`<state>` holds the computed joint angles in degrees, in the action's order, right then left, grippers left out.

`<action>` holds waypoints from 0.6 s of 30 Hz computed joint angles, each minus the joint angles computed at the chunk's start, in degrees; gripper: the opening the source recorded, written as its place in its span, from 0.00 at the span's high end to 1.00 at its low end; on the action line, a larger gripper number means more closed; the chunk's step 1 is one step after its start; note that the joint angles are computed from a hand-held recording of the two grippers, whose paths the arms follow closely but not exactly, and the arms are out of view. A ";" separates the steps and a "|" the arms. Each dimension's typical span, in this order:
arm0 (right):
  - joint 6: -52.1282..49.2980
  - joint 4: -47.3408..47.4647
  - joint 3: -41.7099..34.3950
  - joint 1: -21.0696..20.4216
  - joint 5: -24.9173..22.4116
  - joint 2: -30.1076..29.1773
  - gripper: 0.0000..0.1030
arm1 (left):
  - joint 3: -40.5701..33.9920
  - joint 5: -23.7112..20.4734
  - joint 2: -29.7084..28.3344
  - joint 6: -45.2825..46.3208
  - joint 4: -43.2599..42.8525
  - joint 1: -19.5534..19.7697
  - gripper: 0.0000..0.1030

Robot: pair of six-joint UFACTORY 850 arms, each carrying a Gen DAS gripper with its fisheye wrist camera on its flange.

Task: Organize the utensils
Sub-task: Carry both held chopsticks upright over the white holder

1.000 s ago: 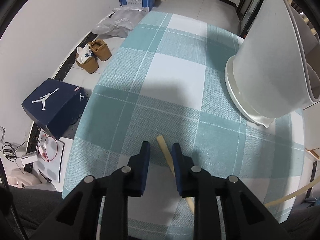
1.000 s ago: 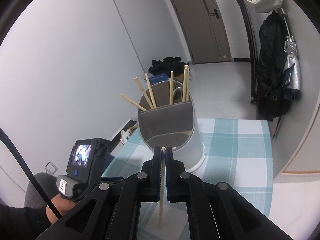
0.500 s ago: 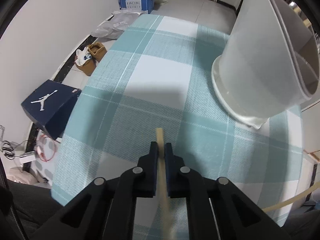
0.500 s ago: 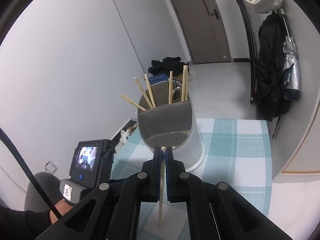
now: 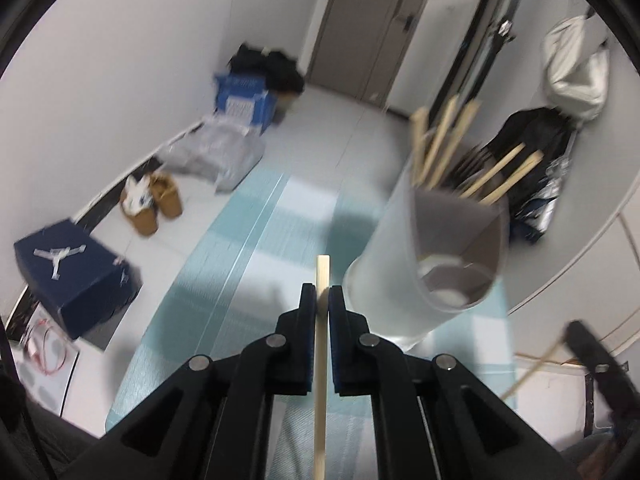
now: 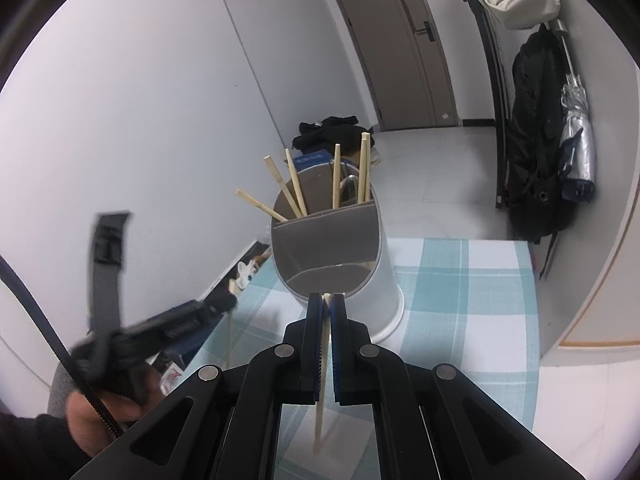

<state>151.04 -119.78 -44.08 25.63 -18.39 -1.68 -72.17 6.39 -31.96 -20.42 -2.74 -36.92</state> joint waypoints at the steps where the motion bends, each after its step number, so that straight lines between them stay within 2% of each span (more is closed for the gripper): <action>1: -0.04 -0.04 0.02 0.14 -0.21 -0.01 0.97 | 0.55 1.39 0.37 1.37 -0.94 -0.16 0.97; 3: -1.17 1.03 -0.05 0.60 -0.90 -0.09 0.97 | 1.83 4.13 1.08 -3.08 4.23 -0.06 0.97; 10: -3.84 4.09 -0.12 1.87 -3.23 -0.25 0.97 | 3.75 8.85 2.53 -14.18 15.12 1.12 0.97; 14: -4.73 5.41 0.15 2.60 -4.84 0.15 0.97 | 5.15 11.96 4.76 -17.02 17.50 1.23 0.97; 18: -4.51 5.57 0.44 2.66 -5.72 1.54 0.97 | 6.23 16.11 6.93 -15.25 15.87 1.08 0.97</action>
<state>146.53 -114.21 -43.64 28.30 -24.10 -0.14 -65.93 22.50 -25.03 -35.66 13.14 -35.84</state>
